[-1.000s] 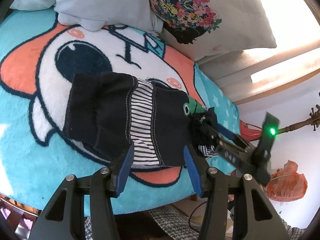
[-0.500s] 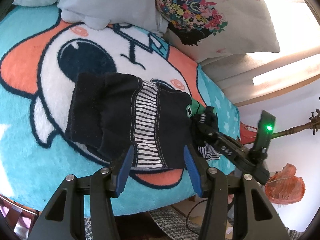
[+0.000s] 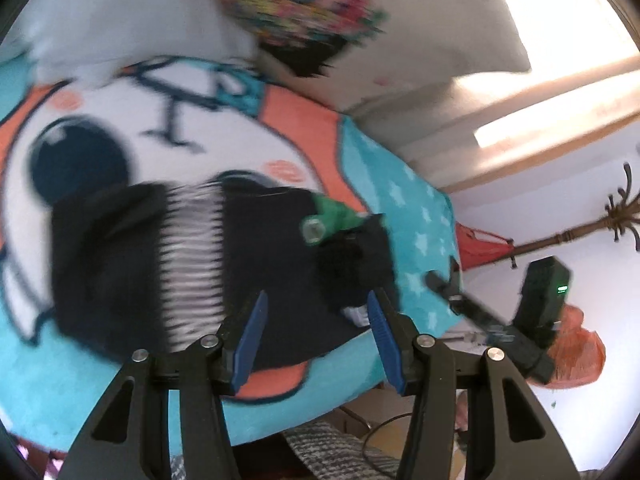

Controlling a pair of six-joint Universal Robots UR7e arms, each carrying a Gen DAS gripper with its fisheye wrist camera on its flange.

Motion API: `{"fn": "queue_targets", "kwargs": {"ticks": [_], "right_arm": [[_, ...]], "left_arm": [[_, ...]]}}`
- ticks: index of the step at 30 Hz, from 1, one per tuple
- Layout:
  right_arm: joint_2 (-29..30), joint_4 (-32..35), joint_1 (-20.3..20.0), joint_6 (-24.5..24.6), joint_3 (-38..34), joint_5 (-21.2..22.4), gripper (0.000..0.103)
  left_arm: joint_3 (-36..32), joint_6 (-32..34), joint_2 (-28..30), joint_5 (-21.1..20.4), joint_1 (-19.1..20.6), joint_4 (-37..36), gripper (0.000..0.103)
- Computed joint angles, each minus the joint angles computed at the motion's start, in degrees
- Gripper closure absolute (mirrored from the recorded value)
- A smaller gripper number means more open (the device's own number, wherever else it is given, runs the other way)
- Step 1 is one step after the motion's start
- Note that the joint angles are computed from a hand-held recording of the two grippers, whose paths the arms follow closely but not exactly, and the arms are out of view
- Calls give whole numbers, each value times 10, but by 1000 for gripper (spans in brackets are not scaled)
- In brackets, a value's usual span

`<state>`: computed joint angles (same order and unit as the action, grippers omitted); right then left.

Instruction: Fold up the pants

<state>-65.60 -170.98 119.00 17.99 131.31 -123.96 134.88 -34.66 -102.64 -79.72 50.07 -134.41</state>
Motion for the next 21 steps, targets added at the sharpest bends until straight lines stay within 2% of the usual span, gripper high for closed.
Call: {"fn": "queue_targets", "kwargs": {"ticks": [1, 4, 8, 11, 13, 15, 17, 19, 21], "right_arm": [[-5, 4, -8, 6, 6, -4, 75], [-15, -2, -37, 4, 23, 19, 76], [-5, -17, -64, -32, 34, 52, 76], [10, -20, -88, -57, 39, 63, 76], [22, -34, -102, -76, 42, 65, 76], [27, -47, -107, -94, 42, 68, 76], [31, -47, -110, -113, 39, 68, 76], [32, -43, -111, -128, 36, 71, 75], [25, -20, -113, -125, 28, 77, 75]], "left_arm": [[-10, 9, 29, -8, -6, -14, 52], [-36, 23, 108, -14, -24, -45, 52], [-66, 38, 206, -15, -21, -78, 52], [-83, 17, 271, 18, -5, -73, 52], [-81, -1, 287, 49, -2, -68, 52], [-69, 1, 286, 48, 3, -98, 52], [-73, -2, 286, 44, 5, -90, 52], [-73, -16, 269, 42, 5, -78, 52], [-61, -31, 229, 43, -1, -76, 52]]}}
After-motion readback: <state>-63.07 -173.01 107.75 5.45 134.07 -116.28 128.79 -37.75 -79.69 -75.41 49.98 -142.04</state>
